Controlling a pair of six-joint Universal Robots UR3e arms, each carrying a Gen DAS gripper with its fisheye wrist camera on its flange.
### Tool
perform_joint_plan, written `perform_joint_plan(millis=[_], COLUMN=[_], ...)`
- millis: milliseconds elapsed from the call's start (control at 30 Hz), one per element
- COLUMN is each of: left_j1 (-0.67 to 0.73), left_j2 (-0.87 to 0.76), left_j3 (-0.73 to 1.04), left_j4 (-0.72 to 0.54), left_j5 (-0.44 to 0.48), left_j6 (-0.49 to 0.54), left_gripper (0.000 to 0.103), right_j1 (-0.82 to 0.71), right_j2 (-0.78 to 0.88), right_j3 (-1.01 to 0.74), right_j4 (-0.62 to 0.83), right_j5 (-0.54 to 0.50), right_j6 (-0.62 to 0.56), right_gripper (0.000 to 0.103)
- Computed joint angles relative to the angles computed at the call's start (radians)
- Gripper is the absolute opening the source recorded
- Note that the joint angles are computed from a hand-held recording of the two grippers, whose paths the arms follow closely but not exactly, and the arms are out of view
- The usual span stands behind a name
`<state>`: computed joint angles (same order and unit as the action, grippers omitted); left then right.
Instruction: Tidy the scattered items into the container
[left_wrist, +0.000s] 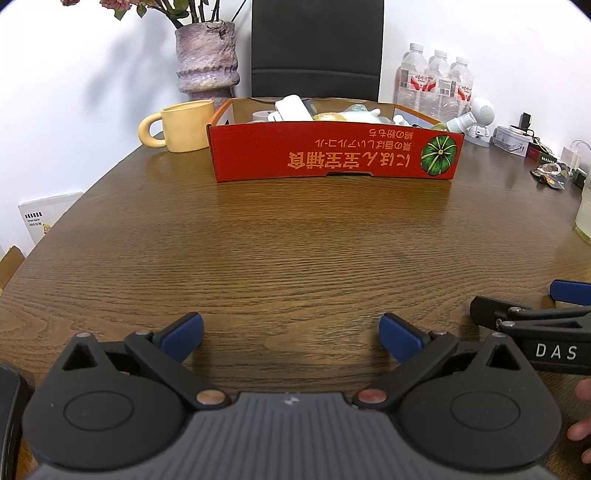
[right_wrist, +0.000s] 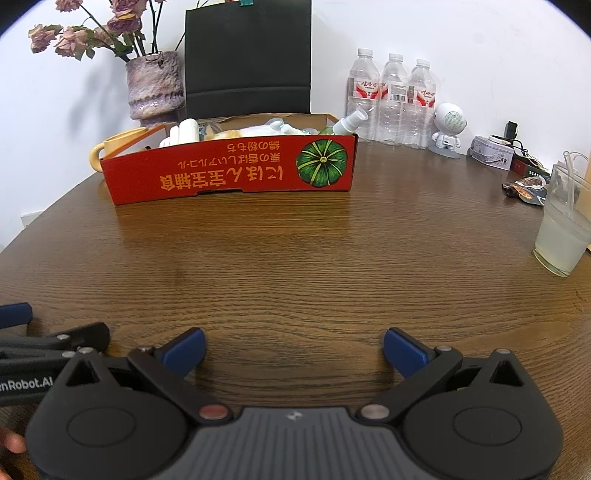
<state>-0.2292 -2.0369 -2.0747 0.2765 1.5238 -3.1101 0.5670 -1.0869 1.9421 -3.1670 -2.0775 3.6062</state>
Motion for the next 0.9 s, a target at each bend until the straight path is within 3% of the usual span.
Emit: perform_joint_plan(millis=[900], left_j1=[-0.001], left_j2=[-0.001], left_j3=[0.001], left_j4=[0.001], left_j5=[0.001], left_j6=[0.000], left_gripper=[0.103], right_j1=[-0.007], right_j2=[-0.006], right_j3=[0.013], right_j4=[-0.011], right_j5=[0.008], right_j6=[-0.008], right_gripper=[0.103])
